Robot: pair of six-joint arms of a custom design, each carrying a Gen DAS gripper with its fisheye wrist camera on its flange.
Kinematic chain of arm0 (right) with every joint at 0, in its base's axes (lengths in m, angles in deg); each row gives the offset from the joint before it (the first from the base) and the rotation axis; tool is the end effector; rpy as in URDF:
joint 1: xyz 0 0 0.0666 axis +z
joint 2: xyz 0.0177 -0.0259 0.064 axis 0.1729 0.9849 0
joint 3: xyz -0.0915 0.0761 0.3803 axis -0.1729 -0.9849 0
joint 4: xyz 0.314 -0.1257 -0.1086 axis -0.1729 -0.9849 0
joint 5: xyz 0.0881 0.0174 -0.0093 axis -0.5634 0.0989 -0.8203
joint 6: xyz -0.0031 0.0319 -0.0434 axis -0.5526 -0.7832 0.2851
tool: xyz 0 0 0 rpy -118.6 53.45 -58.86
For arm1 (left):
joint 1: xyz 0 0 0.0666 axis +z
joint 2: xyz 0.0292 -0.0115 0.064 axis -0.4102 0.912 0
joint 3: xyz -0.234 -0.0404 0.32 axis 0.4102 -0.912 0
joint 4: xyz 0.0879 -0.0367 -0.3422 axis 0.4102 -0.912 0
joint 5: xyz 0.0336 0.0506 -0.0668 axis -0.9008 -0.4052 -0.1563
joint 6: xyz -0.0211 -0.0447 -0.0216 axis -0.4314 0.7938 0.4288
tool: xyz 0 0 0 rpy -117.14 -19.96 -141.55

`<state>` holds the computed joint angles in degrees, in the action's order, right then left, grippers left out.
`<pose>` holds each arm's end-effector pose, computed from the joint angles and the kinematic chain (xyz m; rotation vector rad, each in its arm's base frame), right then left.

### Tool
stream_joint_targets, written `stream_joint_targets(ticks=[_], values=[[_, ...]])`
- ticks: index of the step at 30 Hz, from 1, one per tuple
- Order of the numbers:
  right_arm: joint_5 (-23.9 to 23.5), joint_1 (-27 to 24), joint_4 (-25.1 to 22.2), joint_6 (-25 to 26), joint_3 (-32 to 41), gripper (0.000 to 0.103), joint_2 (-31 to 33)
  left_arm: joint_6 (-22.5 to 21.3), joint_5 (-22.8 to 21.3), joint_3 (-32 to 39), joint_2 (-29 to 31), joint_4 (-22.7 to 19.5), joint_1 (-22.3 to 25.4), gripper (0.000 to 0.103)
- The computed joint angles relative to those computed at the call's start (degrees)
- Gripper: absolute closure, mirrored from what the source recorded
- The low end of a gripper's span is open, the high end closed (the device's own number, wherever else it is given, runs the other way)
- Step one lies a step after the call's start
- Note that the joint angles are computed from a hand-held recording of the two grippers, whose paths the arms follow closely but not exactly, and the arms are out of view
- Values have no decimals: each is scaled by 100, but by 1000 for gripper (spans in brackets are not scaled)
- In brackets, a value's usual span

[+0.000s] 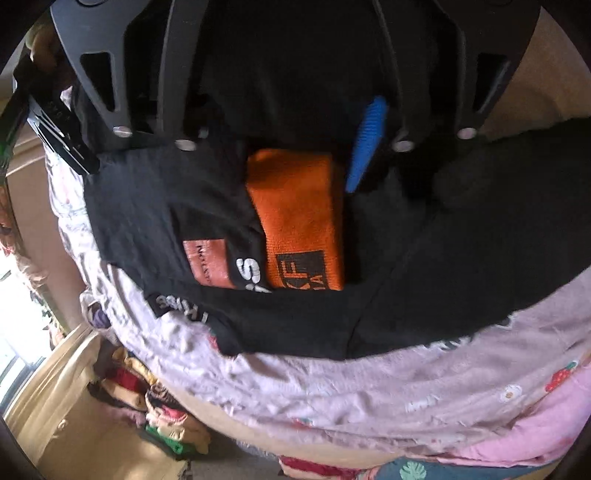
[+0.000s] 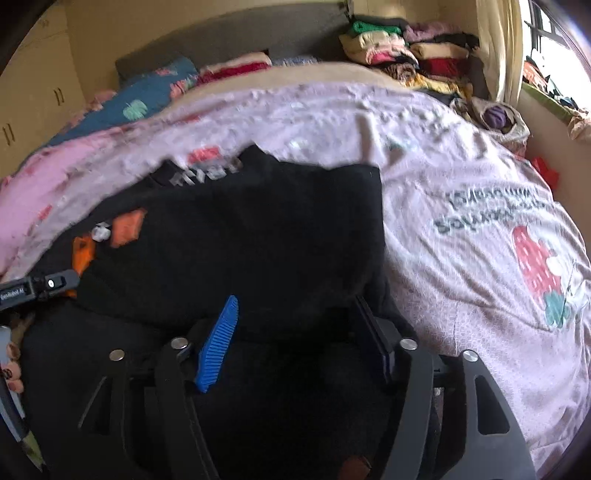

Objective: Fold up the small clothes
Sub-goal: 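Grasp the orange cuff of the other sleeve with the left gripper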

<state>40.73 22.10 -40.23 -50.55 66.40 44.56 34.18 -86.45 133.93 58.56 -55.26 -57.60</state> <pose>0.6106 0.1430 0.4099 -0.6874 2.3744 0.4103 0.4868 -0.3052 0.3767 -0.8378 2.3799 -0.1816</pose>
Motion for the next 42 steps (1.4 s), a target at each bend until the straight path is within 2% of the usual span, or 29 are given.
stream_joint_targets(ticks=[1, 3, 4, 6, 9, 13, 22, 31, 42], values=[[-89, -2, 27, -11, -19, 36, -46, 35, -95, -38, -72, -75, -35, 45], [-238, 38, 204, -2, -182, 31, -218, 201, -309, -83, -206, -303, -101, 31], [-313, 79, 300, 51, -296, 26, -326, 296, -403, -202, -326, -301, -133, 28], [-359, 152, 403, 129, -436, 19, -475, 520, -632, -299, -469, -526, -208, 15], [-372, 292, 660, 218, -727, 11, -736, 848, -885, -504, -693, -813, -283, 10], [-396, 506, 803, 297, -947, 7, -988, 1303, -988, -834, -979, -1017, -360, 10], [-380, 1040, 868, 482, -1213, 6, -1338, 2276, -1194, -1626, -1631, -1251, -526, 10], [-224, 1591, 740, 456, -1281, 6, -1440, 3005, -1273, -2224, -2157, -1419, -660, 10], [-120, 2171, 589, 697, -1400, 6, -1503, 4000, -1203, -3066, -2757, -1609, -747, 10]])
